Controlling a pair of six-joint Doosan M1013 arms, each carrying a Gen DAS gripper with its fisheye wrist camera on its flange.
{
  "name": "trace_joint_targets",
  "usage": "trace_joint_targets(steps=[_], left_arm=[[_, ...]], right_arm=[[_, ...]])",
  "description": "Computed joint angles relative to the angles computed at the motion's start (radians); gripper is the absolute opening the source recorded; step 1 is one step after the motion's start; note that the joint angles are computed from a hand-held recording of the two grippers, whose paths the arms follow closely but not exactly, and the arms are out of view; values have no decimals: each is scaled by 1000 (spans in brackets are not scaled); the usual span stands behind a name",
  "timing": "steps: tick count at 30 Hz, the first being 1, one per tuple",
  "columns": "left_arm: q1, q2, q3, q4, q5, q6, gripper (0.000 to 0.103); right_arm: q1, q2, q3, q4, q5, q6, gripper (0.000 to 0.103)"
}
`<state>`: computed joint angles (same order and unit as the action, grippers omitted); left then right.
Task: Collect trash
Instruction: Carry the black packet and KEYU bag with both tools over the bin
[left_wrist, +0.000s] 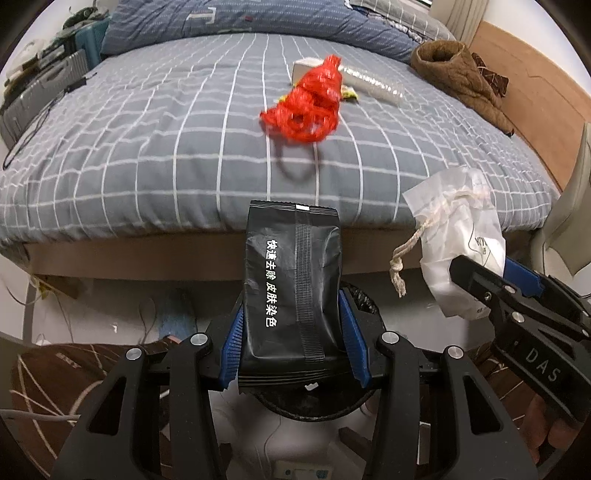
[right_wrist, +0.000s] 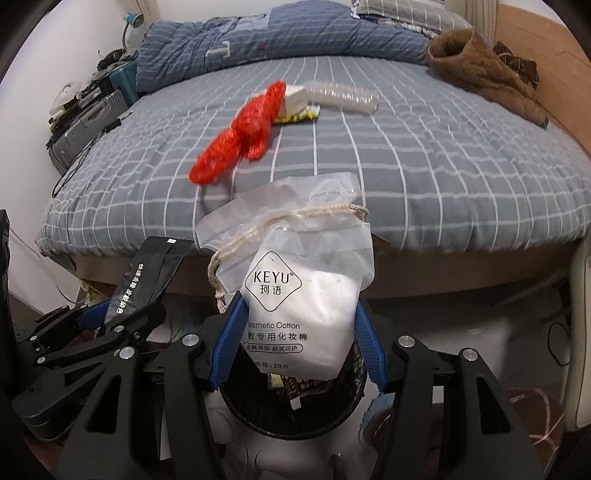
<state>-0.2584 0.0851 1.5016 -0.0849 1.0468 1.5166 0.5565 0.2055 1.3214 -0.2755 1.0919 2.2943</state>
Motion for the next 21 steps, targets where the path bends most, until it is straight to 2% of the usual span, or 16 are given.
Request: trace_joint_targets(steps=[7, 21], left_arm=[[0, 10, 35, 12, -7, -1, 46], [34, 37, 74, 15, -3, -23, 46]], right_arm=[[0, 5, 41, 31, -1, 3, 55], [-8, 61, 65, 128, 20, -49, 55]])
